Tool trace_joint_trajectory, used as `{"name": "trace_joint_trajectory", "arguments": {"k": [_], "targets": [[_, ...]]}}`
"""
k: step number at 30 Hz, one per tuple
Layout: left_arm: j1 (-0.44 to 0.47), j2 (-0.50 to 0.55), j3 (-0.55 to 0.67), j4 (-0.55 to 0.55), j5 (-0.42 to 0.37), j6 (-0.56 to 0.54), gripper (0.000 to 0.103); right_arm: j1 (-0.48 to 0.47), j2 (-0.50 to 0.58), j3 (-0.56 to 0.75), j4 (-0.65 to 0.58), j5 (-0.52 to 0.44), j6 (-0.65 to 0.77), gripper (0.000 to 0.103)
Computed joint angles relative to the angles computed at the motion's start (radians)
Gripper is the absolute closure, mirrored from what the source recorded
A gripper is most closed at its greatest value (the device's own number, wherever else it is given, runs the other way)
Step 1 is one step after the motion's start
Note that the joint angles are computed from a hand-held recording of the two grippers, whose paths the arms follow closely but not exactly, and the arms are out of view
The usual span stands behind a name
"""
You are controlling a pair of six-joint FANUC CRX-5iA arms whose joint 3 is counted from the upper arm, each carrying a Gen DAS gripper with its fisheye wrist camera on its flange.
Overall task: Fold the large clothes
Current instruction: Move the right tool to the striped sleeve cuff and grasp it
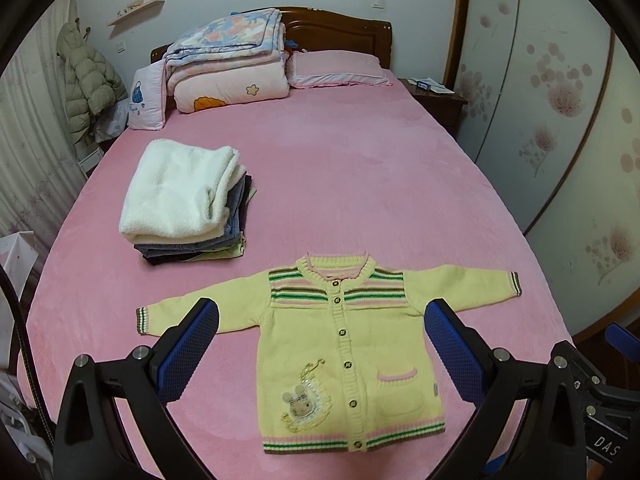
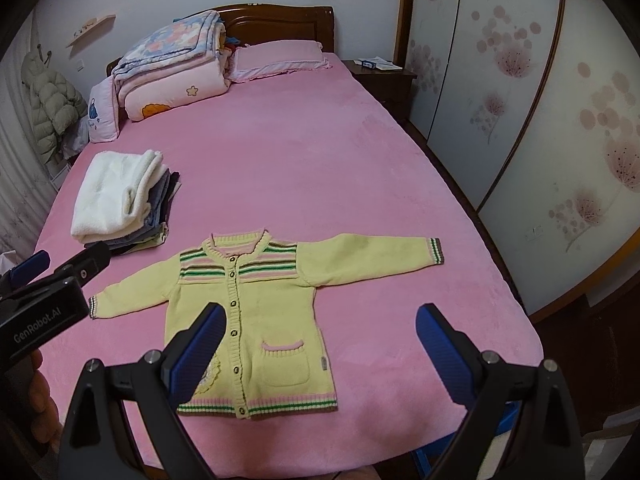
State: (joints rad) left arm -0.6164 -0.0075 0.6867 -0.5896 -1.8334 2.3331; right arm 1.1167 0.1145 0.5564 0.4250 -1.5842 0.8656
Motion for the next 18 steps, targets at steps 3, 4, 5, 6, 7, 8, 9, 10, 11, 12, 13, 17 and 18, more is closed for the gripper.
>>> {"name": "trace_joint_trajectory", "arguments": {"k": [3, 4, 5, 6, 7, 8, 9, 10, 11, 12, 13, 17, 18], "targets": [[0.014, 0.059, 0.053, 0.008, -0.009, 0.004, 0.001, -0.081, 0.010, 0.015, -0.066, 0.030, 0.065, 0.007], [0.022, 0.082, 0.070, 0.017, -0.006, 0.007, 0.001, -0.104, 0.014, 0.022, -0.085, 0.036, 0.083, 0.007], [0.029, 0.102, 0.084, 0.027, 0.000, 0.010, 0.001, -0.127, 0.016, 0.023, -0.103, 0.045, 0.101, 0.007], [0.031, 0.119, 0.096, 0.034, 0.002, 0.012, 0.001, -0.152, 0.019, 0.025, -0.121, 0.053, 0.121, 0.007], [0.037, 0.141, 0.112, 0.043, 0.003, 0.012, 0.001, -0.189, 0.025, 0.028, -0.147, 0.064, 0.147, 0.007], [0.044, 0.173, 0.137, 0.054, 0.002, 0.012, 0.001, -0.207, 0.027, 0.026, -0.162, 0.069, 0.156, 0.007], [0.048, 0.195, 0.154, 0.061, 0.002, 0.015, 0.001, -0.239, 0.035, 0.034, -0.189, 0.074, 0.173, 0.010], [0.052, 0.216, 0.170, 0.069, 0.002, 0.018, 0.001, -0.274, 0.044, 0.041, -0.220, 0.080, 0.192, 0.011], [0.057, 0.243, 0.191, 0.080, 0.002, 0.021, 0.001, -0.302, 0.053, 0.046, -0.245, 0.083, 0.205, 0.011], [0.064, 0.274, 0.213, 0.094, 0.002, 0.024, 0.001, -0.332, 0.064, 0.053, -0.269, 0.084, 0.218, 0.012], [0.068, 0.297, 0.232, 0.105, 0.001, 0.025, 0.001, -0.363, 0.076, 0.059, -0.294, 0.086, 0.230, 0.012], [0.081, 0.419, 0.339, 0.124, -0.018, 0.023, 0.001, -0.468, 0.122, 0.062, -0.375, 0.104, 0.268, 0.012], [0.085, 0.446, 0.355, 0.133, -0.014, 0.030, 0.001, -0.493, 0.136, 0.063, -0.395, 0.110, 0.278, 0.012]]}}
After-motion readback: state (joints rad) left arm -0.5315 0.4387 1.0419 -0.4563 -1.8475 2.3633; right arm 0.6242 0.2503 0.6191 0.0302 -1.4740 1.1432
